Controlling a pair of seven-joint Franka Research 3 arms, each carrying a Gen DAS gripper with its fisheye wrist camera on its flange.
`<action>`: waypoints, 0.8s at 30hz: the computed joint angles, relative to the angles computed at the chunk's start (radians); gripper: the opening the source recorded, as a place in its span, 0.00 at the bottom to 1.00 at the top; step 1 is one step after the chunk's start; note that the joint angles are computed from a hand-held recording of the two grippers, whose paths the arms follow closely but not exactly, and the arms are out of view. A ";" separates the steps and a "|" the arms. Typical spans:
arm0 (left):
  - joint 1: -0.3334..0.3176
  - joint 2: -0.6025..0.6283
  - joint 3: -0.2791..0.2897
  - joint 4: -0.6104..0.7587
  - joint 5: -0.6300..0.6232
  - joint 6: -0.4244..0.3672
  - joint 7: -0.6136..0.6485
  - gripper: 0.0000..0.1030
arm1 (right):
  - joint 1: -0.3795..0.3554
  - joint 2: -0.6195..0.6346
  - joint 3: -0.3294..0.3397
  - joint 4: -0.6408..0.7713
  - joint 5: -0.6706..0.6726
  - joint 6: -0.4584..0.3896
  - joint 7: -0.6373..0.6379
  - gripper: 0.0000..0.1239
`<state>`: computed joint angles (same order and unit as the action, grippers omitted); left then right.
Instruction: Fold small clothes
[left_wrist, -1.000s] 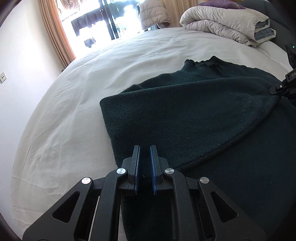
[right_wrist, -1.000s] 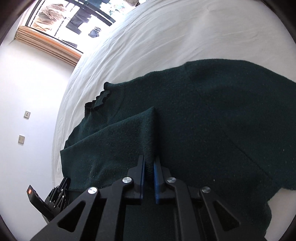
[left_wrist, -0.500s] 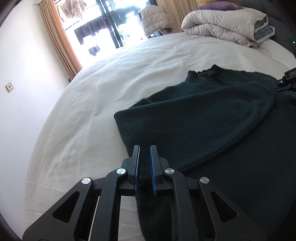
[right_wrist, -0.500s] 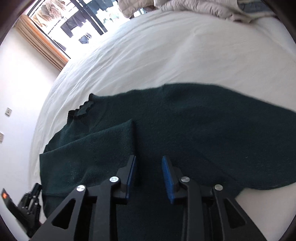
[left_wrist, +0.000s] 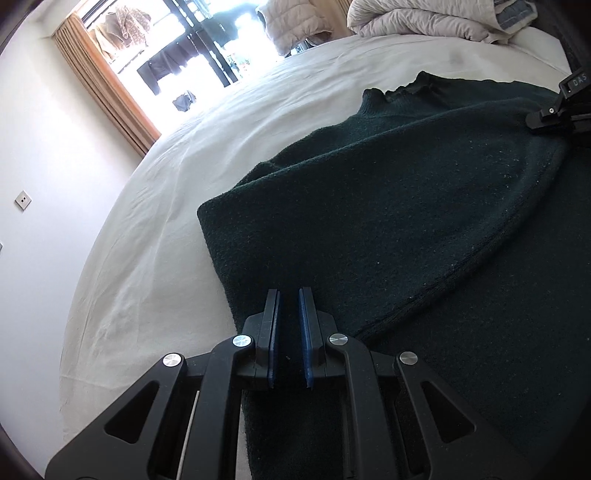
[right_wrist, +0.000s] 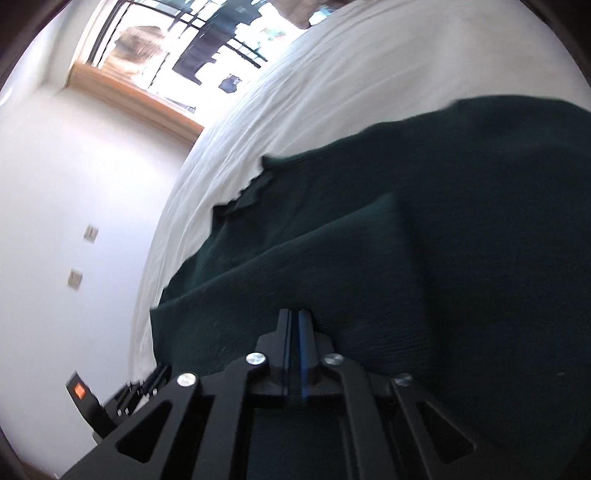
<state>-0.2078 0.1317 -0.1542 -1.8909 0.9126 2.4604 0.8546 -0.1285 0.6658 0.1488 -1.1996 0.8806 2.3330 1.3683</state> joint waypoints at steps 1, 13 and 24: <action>-0.002 -0.002 0.002 -0.005 0.015 0.003 -0.016 0.10 | -0.002 -0.028 -0.012 -0.042 0.008 0.048 0.010 0.00; -0.005 -0.018 -0.001 -0.041 0.091 0.017 -0.103 0.10 | 0.060 0.060 0.029 0.105 0.013 -0.052 -0.064 0.29; 0.002 -0.024 -0.004 -0.049 0.099 0.025 -0.116 0.10 | -0.189 -0.375 -0.102 -0.506 0.423 0.287 -0.219 0.58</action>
